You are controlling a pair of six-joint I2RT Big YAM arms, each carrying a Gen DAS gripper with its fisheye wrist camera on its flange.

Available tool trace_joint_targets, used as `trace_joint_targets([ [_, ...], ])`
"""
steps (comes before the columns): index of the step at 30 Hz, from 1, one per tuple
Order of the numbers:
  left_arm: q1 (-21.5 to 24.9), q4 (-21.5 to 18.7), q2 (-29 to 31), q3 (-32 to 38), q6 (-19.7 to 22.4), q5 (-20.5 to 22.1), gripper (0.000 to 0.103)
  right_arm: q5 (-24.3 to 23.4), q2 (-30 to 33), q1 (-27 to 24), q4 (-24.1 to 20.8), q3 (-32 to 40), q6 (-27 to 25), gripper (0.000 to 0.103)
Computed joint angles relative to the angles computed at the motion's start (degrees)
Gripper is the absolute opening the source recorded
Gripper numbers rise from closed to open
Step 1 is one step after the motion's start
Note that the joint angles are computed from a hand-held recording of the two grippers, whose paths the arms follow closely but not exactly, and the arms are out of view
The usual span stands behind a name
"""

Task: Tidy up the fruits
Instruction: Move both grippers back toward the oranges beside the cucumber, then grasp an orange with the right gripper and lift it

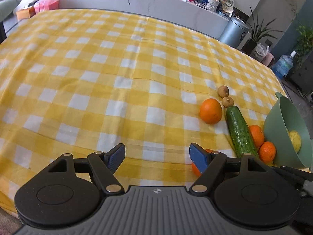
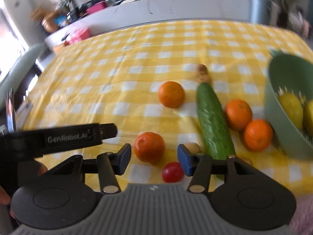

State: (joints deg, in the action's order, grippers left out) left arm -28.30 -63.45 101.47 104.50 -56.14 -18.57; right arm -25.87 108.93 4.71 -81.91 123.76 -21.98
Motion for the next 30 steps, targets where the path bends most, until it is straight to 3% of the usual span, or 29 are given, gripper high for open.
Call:
trace_joint_targets([
  [13,1.5,2.3,-1.1,-2.8,-2.5,2.4,0.088,9.5,-1.5,4.2,8.0,-7.0,-7.6,0.049],
  [19,1.6,2.0,-0.6,-2.4,-2.6,2.7,0.088,8.2,-1.7,4.3,10.5,-8.6,-7.9,0.043],
  [30,1.4,1.4,-0.3,-2.3,-2.7,1.3,0.088,5.6,-2.3,3.7,13.1,-10.8,-7.9,0.041],
])
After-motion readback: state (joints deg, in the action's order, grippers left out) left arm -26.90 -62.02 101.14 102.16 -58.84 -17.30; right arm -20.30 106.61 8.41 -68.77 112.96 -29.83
